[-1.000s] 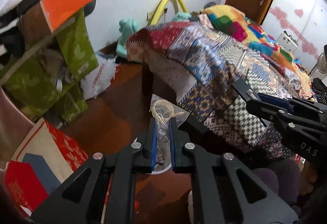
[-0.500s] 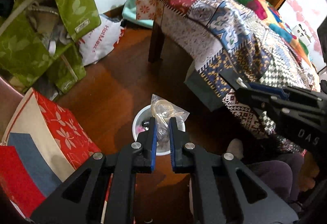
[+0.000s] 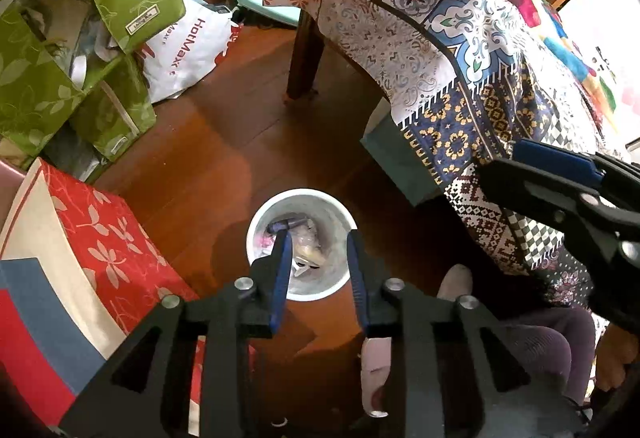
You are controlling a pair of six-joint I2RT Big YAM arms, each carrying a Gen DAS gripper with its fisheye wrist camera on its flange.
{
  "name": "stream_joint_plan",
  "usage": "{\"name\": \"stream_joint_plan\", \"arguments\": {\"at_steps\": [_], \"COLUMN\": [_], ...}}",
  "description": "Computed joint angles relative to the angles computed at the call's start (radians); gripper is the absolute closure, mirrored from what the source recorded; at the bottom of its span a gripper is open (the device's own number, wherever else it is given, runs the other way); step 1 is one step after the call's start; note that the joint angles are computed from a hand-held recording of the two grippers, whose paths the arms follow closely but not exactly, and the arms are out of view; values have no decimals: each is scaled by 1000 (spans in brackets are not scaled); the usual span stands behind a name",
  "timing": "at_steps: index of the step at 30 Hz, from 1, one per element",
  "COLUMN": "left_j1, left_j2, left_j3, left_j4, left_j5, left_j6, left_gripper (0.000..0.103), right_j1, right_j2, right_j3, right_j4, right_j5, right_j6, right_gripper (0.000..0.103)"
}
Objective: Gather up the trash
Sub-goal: 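Open both grippers to drop the charger and bag into the bin, then move both open tools back toward the bed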
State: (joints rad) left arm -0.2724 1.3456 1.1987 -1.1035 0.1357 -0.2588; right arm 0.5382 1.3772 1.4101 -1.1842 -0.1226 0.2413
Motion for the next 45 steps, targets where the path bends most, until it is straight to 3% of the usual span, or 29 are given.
{"name": "stream_joint_plan", "arguments": {"at_steps": [18, 30, 38, 45], "left_j1": [-54, -197, -357, -497], "left_j2": [-147, -236, -205, -111], "left_j3": [53, 155, 279, 421], "left_j4": [-16, -27, -25, -16], "left_j5": [-91, -218, -328, -408], "left_j6": [-10, -64, -81, -75], "left_gripper": [76, 76, 76, 72], "right_j1": [-11, -39, -137, -330], "right_j2": [-154, -336, -458, -548], "right_j3": [-18, -10, -14, -13], "right_j4": [-17, -22, -19, -24], "right_j5": [66, 128, 133, 74], "right_j6": [-2, -9, -47, -123], "right_gripper": [59, 59, 59, 59]}}
